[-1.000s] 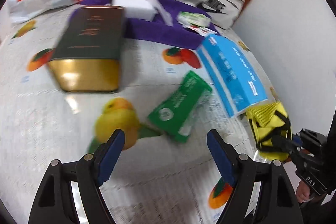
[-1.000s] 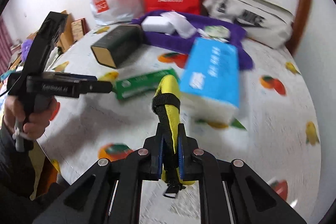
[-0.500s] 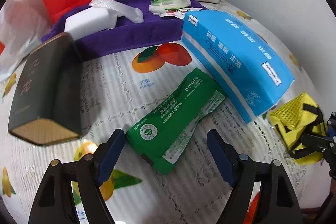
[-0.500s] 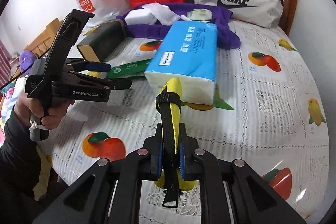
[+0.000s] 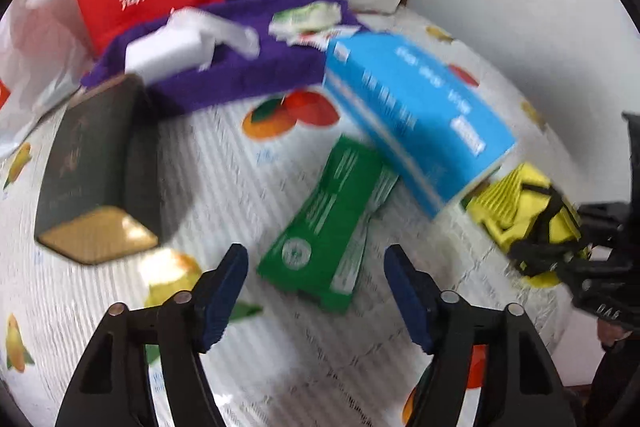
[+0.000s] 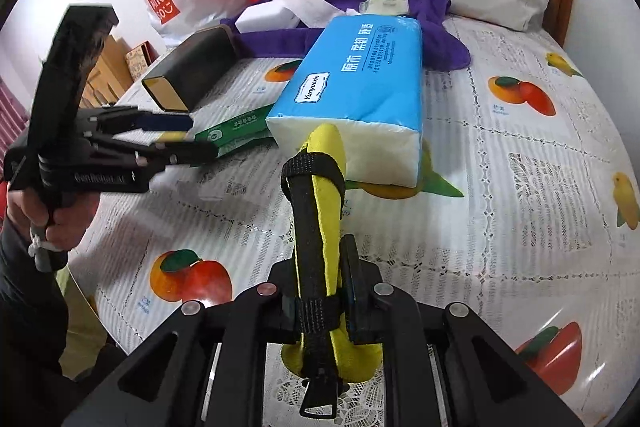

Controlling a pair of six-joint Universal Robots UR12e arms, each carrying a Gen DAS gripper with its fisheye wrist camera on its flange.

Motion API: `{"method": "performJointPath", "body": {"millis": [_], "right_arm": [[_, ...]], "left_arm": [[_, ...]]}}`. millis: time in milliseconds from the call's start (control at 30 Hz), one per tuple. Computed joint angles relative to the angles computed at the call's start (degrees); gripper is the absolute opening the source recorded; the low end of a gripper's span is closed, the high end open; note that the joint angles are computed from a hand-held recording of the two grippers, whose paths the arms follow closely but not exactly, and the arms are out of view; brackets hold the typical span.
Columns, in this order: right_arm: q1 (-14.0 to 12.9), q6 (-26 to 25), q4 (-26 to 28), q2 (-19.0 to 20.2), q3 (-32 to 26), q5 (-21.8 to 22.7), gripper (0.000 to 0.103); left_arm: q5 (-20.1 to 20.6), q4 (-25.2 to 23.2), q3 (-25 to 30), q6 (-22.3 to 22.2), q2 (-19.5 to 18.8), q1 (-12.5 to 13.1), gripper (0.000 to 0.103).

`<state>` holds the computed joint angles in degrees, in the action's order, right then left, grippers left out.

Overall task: Organize soft objects
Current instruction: 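Grasp the green packet with the left tool while the right holds the yellow pouch, then carry the green packet and yellow pouch over the purple towel with both tools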

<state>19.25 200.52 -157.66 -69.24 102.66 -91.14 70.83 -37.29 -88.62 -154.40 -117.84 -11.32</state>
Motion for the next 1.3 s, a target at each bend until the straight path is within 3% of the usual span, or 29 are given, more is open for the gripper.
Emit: {"method": "performJointPath", "body": {"millis": [100, 233, 333, 400, 467, 667, 833, 1067, 1233, 1300], "right_arm": [[0.0, 0.0, 0.5, 0.1, -0.1, 0.0, 0.015], [-0.1, 0.4, 0.4, 0.3, 0.0, 0.1, 0.015], [-0.5, 1.3, 0.2, 0.5, 0.0, 1.0, 0.017], [-0.6, 1.6, 0.2, 0.8, -0.2, 1.4, 0.018], [-0.6, 1.6, -0.4, 1.0, -0.2, 1.3, 0.018], [0.1, 0.7, -0.5, 1.3, -0.4, -0.2, 0.017], [0.5, 1.5, -1.9, 1.6, -0.1, -1.2, 0.019], [0.4, 2.6, -3.6, 1.9, 0.1, -0.9, 0.019], [0.4, 3.7, -3.4, 2.0, -0.2, -1.2, 0.018], [1.1, 2.5, -1.9, 2.2, -0.9, -3.7, 0.014]], "left_arm": [[0.7, 0.3, 1.3, 2.2, -1.1, -0.9, 0.079], [6.6, -0.4, 2.9, 4.6, -3.1, -3.0, 0.082], [4.8, -0.2, 3.4, 2.2, -3.5, -2.7, 0.081], [5.2, 1.7, 3.2, 2.3, -3.7, -3.0, 0.076], [4.4, 2.5, 2.6, 2.1, -3.3, -2.9, 0.042], [3.8, 2.5, 0.6, 0.2, -1.8, -2.1, 0.025], [5.4, 3.8, -2.7, -3.8, 0.4, -0.6, 0.024], [8.3, 7.3, -8.0, -12.8, 3.6, 3.3, 0.024], [6.4, 7.9, -9.0, -16.3, 4.1, 5.3, 0.021], [5.8, 8.3, -9.1, -17.6, 4.1, 5.5, 0.02]]}}
